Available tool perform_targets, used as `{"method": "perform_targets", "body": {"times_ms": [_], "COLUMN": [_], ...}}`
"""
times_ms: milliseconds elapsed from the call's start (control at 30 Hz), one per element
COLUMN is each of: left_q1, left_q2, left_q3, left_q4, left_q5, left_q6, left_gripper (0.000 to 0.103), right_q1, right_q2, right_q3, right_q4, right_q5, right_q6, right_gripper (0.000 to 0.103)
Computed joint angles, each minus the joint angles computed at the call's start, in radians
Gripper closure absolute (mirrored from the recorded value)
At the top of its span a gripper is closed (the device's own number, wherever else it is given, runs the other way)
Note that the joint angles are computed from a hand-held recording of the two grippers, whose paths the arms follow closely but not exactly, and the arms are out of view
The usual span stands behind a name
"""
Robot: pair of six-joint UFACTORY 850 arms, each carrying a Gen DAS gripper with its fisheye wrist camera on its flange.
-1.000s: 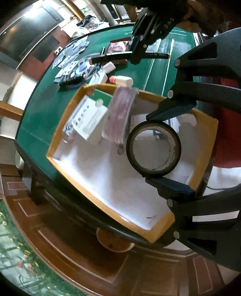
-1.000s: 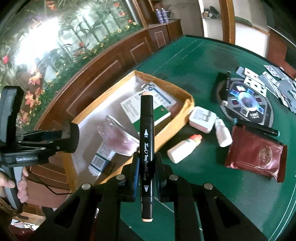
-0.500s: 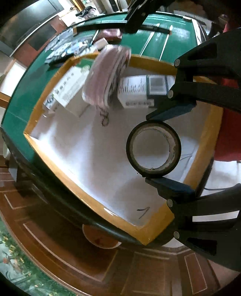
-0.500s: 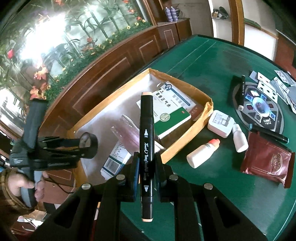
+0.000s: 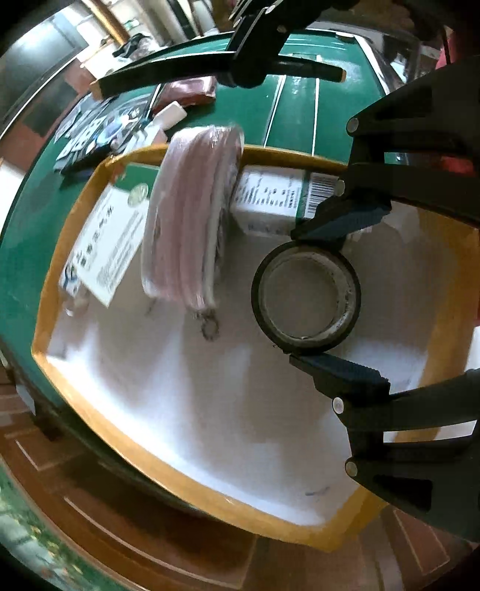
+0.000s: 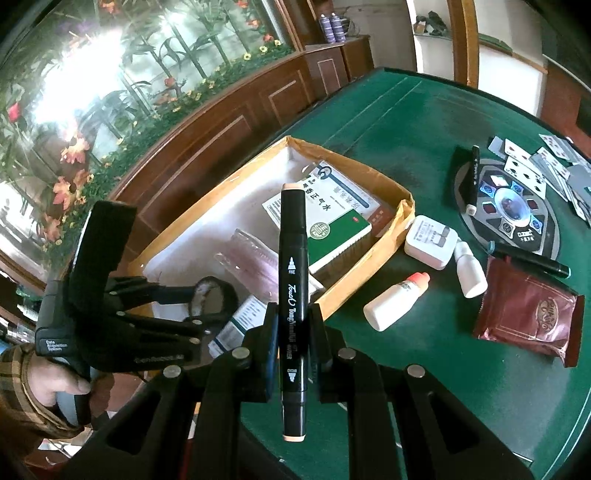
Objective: Organize objects
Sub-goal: 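Carry the tape roll and black marker over the box lid with both grippers, then lower the marker and tape roll into the lid and open both grippers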
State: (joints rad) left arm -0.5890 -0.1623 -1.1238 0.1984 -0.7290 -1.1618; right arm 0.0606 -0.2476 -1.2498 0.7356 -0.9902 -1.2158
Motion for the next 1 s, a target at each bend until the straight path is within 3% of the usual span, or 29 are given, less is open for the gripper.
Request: {"method": "perform_targets", "body": {"times_ms": [367,733,1000], "left_q1": [0.005,0.012,0.011], "left_q2": [0.08,0.182,0.218], "left_q3": [0.069,0.156,0.199], "left_q4": [-0.004,0.037,0.023], "left_q5": [-0.025,-0.062,-0.055], "left_q6": [-0.037,-0.136,-0.14], "left_gripper": [0.044,0.044,0.044], "right_q1": [0.011,0.09,0.146], "right_q2": [0.008,0.033,-0.04], "right_q3": [0.003,0.064,0.045], "right_q4": [0.002,-0.004,-0.019], "right_q5": [-0.034,-0.126,-0.144], "right_q6": [-0.013,-0.077,0.029], "right_gripper": [0.09,0.09,0.09]}}
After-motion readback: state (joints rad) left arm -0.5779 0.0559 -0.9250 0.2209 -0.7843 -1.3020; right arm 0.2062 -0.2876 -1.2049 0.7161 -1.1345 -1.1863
